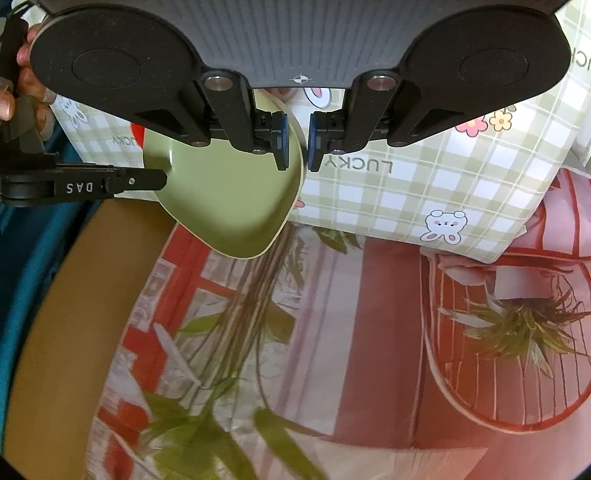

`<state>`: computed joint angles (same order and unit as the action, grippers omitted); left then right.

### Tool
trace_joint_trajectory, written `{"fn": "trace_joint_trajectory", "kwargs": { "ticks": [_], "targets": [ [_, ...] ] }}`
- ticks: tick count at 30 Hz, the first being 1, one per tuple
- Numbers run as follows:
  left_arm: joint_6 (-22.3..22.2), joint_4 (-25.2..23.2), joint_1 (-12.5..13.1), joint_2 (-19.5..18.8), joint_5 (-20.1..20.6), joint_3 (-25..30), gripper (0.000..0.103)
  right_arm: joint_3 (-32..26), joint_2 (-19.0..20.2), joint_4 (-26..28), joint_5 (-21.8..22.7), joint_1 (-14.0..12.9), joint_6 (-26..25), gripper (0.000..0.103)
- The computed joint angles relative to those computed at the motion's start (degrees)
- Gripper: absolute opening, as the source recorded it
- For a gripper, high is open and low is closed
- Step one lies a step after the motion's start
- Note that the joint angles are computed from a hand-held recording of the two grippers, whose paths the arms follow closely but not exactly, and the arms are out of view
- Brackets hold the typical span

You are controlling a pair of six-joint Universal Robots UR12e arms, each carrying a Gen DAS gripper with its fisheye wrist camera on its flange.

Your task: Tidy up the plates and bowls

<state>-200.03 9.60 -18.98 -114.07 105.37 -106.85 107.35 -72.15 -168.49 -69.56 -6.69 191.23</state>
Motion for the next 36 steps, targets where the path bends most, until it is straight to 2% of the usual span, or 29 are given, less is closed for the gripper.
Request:
{"fn": "trace_joint_trajectory", "kwargs": {
  "ticks": [10,15,17,25,36],
  "targets": [
    [-3.4,-0.5,-3.5,2.0,0.5,-3.3,0.011,6.5,-5.2,-0.3,3.0,-3.0,-3.2,0.009],
    [-6.5,-0.6,-5.5,2.0,0.3,-5.1,0.012,9.6,-7.3,0.3,3.5,-4.3,-6.8,0.009],
    [-9.2,-1.5,-5.8,2.0,-1.0,-6.0,0.012,10.8,-7.9,0.9,3.2,-4.5,-8.1,0.009],
    [-14.3,-5.8,-6.0,2.1,-6.2,-8.3,0.013,13.6,-8.9,3.3,2.1,-4.3,-12.0,0.009],
    [-14.6,-10.9,-5.3,1.8,-10.3,-8.5,0.015,13.2,-7.5,5.9,-1.5,-2.3,-14.1,0.01]
  ]
}}
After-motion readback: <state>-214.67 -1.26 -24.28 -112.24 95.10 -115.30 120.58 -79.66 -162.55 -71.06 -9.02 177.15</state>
